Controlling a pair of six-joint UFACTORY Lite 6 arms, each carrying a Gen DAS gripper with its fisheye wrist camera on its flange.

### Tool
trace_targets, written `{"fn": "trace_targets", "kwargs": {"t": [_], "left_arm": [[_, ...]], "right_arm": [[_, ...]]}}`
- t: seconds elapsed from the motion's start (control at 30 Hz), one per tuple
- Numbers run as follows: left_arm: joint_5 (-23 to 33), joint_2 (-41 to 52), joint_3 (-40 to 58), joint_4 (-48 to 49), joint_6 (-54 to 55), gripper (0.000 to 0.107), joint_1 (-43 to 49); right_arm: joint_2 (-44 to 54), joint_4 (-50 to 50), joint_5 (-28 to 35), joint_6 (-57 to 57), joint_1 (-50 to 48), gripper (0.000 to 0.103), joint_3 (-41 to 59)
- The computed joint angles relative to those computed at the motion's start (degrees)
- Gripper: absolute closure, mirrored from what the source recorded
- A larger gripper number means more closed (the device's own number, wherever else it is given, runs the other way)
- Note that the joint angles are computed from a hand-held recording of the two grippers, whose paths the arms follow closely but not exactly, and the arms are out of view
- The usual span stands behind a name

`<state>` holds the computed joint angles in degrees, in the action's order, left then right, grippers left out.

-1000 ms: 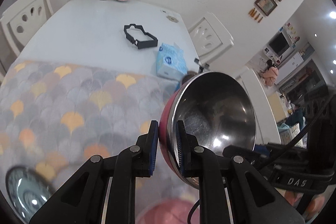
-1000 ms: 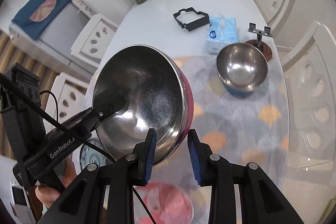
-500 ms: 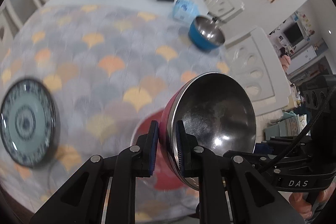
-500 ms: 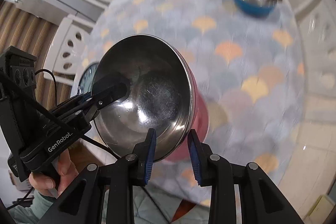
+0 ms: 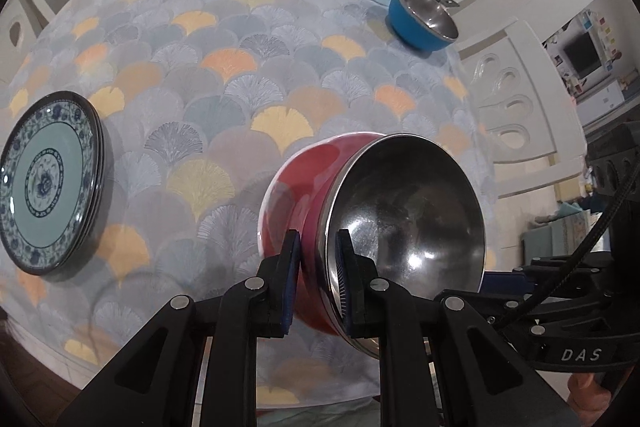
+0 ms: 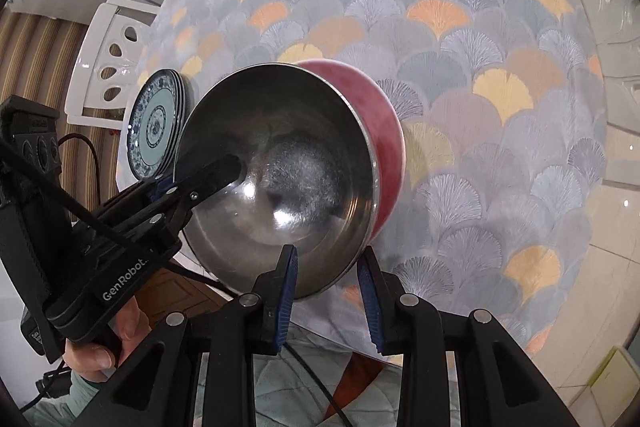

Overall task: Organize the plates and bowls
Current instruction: 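Lift the red steel bowl with both grippers and nest it into the pink bowl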

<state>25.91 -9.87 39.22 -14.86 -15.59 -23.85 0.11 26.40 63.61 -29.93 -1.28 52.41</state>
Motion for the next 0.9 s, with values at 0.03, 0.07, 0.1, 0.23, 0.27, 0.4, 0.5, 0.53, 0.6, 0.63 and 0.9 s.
{"fn": "trace_targets", "kwargs": {"t": [0.03, 0.07, 0.1, 0.23, 0.27, 0.4, 0.5, 0.53, 0.6, 0.63, 0.9], "left_arm": [[0.0, 0.4, 0.3, 0.6, -0.2, 0.092, 0.0], [0.1, 0.8, 0.7, 1.1, -0.4, 0.092, 0.0], [0.3, 1.4, 1.2, 2.2, -1.1, 0.091, -0.1], [2.1, 4.0, 4.6, 11.4, -7.4, 0.082, -2.2], [3.0, 4.1, 5.5, 15.4, -10.4, 0.081, -3.3], [5.9, 3.6, 7.3, 21.4, -12.8, 0.076, -4.0], [6.5, 3.2, 6.6, 21.5, -11.6, 0.076, -2.6], [6.5, 3.3, 6.4, 21.5, -11.6, 0.076, -2.4], [6.7, 4.2, 6.4, 20.9, -11.0, 0.076, -1.6], [6.6, 4.2, 6.4, 20.0, -10.2, 0.076, -1.0], [6.2, 4.7, 14.1, 16.4, -4.1, 0.076, 2.4]], "right_arm": [[0.3, 0.0, -0.2, 0.2, 0.1, 0.072, 0.1], [0.7, 0.0, -0.5, 0.5, 0.3, 0.072, 0.3], [0.9, -0.1, -0.4, 0.5, 0.2, 0.072, 0.3], [1.0, 0.2, -0.3, 0.3, 0.0, 0.072, 0.3], [0.8, 0.3, -0.2, 0.1, -0.1, 0.072, 0.3], [1.1, 0.2, 0.5, -0.8, -0.8, 0.072, 0.8], [1.5, 0.3, 0.9, -1.8, -1.7, 0.072, 0.9], [1.6, 0.6, 1.1, -2.4, -2.1, 0.072, 0.9], [2.0, 1.4, 1.9, -3.8, -3.0, 0.072, 1.4], [2.1, 1.8, 2.6, -4.6, -3.4, 0.072, 1.8], [3.8, 4.7, 6.0, -8.4, -6.3, 0.072, 10.4]]}}
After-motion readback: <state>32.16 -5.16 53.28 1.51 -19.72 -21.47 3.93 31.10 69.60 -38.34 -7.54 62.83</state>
